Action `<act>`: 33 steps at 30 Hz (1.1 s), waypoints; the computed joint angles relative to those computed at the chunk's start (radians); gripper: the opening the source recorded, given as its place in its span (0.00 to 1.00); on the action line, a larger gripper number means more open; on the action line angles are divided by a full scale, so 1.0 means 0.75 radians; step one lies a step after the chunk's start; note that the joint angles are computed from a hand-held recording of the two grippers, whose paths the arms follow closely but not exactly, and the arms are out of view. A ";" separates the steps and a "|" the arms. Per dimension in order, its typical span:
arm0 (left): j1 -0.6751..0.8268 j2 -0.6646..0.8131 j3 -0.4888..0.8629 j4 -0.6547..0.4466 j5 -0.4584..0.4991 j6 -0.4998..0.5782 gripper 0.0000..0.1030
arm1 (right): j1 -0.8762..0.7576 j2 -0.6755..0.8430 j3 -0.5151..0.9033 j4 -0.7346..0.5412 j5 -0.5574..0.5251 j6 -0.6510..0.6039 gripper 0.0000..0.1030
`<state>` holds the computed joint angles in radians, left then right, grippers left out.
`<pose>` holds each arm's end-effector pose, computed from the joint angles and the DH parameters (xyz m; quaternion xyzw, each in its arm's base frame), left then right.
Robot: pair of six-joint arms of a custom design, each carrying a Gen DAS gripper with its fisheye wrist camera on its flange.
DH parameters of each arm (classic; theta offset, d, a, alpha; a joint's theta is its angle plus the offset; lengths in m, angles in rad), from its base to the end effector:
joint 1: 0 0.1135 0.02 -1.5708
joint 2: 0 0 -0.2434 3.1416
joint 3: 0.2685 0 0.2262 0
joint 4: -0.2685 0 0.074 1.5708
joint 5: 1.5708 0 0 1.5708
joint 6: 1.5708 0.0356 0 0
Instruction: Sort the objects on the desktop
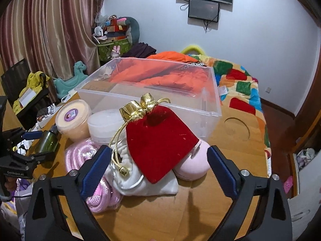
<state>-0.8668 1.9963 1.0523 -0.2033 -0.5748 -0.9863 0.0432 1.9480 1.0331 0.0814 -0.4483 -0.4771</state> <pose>0.2346 -0.2464 0.0991 -0.1154 0.9323 0.0053 0.3426 0.3605 0.0310 0.1250 -0.3113 0.8583 0.1269 0.3877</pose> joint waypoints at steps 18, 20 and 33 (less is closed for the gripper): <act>0.011 0.031 0.030 -0.040 -0.023 0.009 0.47 | 0.048 0.184 0.277 -0.216 -0.006 -0.002 0.45; 0.015 0.034 0.029 -0.040 -0.030 0.004 0.43 | 0.050 0.180 0.272 -0.215 -0.007 -0.007 0.41; -0.020 -0.001 0.006 -0.074 -0.137 -0.056 0.40 | 0.019 0.097 0.197 -0.220 -0.108 0.042 0.10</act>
